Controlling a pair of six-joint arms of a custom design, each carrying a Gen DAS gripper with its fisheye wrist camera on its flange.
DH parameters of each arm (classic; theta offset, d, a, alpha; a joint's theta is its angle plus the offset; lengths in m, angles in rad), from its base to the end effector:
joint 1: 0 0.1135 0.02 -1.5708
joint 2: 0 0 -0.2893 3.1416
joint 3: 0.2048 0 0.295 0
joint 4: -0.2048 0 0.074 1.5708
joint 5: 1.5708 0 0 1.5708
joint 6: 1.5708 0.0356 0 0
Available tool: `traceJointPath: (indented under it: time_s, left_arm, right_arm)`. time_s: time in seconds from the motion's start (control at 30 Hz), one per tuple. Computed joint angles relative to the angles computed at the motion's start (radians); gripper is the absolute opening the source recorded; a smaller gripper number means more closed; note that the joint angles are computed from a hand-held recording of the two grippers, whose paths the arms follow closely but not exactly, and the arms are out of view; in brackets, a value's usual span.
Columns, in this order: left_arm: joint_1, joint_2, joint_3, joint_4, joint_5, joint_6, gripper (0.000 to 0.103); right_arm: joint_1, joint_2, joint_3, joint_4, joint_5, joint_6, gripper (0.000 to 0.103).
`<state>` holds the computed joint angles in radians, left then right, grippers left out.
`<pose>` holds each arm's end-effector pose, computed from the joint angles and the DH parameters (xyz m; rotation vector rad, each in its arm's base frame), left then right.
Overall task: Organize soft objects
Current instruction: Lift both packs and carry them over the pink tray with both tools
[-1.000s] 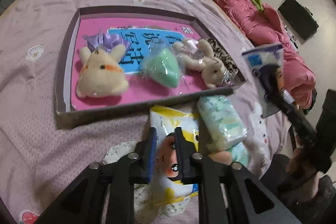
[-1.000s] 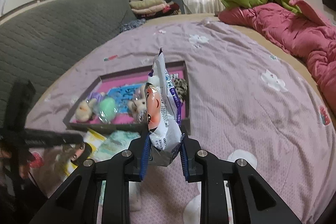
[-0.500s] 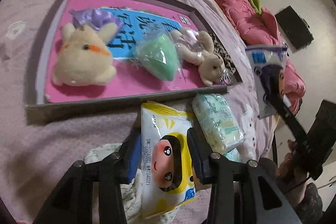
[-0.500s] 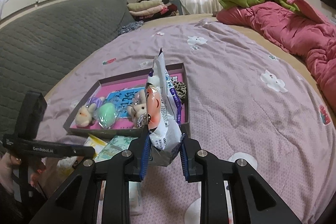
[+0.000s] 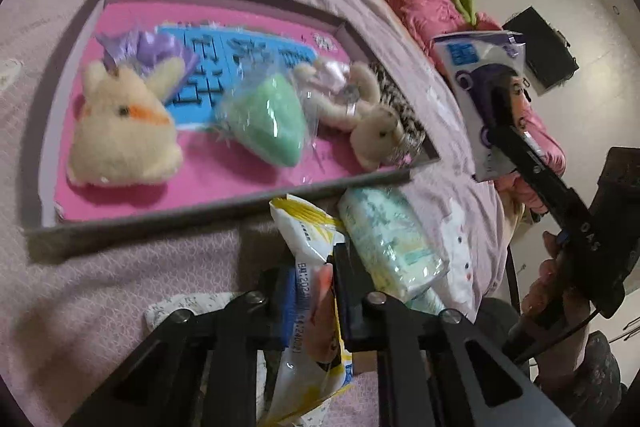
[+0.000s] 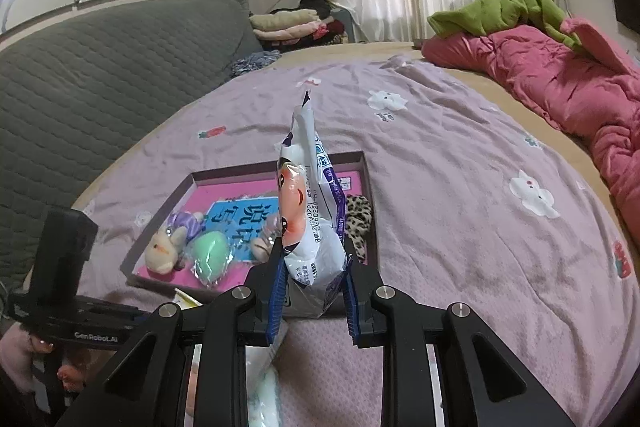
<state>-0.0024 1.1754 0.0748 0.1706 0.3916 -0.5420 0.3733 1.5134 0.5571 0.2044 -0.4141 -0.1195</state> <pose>0.1568 -0.0140 0.0645 -0.5154 2.4902 -0.7111 0.2711 0.1216 0.1281 -0.7681 2.1902 0.6086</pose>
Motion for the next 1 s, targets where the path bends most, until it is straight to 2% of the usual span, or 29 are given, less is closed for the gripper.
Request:
traceJointPath:
  time_s: [0.23, 0.47, 0.63, 0.83, 0.93, 1.0]
  left_arm:
    - [0.093, -0.185, -0.001, -0.140, 0.056, 0.032, 0.016]
    - [0.157, -0.430, 0.017, -0.358, 0.005, 0.071, 0.016]
    - [0.243, -0.577, 0.024, -0.454, 0.004, 0.087, 0.016]
    - [0.313, -0.655, 0.033, -0.455, -0.039, 0.086, 0.016]
    - [0.353, -0.663, 0.005, -0.390, -0.026, 0.062, 0.016]
    - [0.352, -0.616, -0.013, -0.296, -0.031, 0.048, 0.016]
  right_arm:
    - [0.042, 0.062, 0.054, 0.001, 0.031, 0.033, 0.025]
    - [0.086, 0.105, 0.088, 0.015, 0.057, 0.063, 0.025]
    - [0.100, 0.121, 0.103, 0.019, 0.070, 0.071, 0.025]
    - [0.102, 0.138, 0.115, 0.026, 0.076, 0.083, 0.025]
    - [0.101, 0.155, 0.124, 0.029, 0.078, 0.093, 0.025]
    - [0.099, 0.165, 0.130, 0.028, 0.082, 0.100, 0.025]
